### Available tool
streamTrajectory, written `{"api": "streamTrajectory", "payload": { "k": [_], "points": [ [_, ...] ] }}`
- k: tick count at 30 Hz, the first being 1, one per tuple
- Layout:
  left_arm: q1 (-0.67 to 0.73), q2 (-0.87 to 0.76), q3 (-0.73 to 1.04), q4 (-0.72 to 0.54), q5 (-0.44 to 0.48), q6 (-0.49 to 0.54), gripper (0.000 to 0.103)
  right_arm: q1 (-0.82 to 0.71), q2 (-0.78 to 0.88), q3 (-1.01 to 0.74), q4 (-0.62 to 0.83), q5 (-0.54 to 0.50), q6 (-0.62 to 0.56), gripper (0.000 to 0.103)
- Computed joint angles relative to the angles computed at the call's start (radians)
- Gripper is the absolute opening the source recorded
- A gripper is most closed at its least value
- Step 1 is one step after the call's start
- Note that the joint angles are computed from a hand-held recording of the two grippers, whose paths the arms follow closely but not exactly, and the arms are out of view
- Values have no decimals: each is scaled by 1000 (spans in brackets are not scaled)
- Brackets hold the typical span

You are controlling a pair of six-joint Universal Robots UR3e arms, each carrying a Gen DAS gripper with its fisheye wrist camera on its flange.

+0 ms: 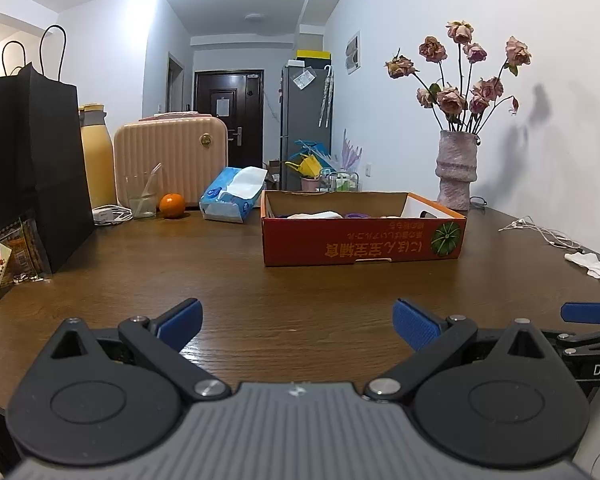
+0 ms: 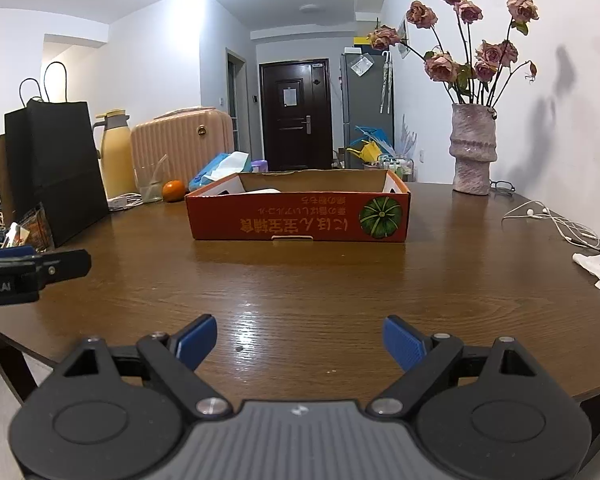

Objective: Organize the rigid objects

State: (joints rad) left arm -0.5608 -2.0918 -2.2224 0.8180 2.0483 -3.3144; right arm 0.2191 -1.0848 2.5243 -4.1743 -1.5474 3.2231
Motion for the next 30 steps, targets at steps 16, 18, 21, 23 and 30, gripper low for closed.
{"api": "streamTrajectory", "payload": {
  "k": [16,18,21,23,30],
  "points": [
    [-3,0,6,-11,5,-3,103,-6,4,9,-10,-3,7,90],
    [-2,0,6,-9,2,-1,103,-6,4,10,-11,-2,6,90],
    [-3,-1,8,-8,3,0,103,-8,5,11,-14,-3,8,90],
    [-4,-1,8,-7,3,1,103,-11,6,15,-19,-2,9,90],
    [-4,1,8,-10,3,0,103,-18,4,21,-20,3,8,90]
  ]
}}
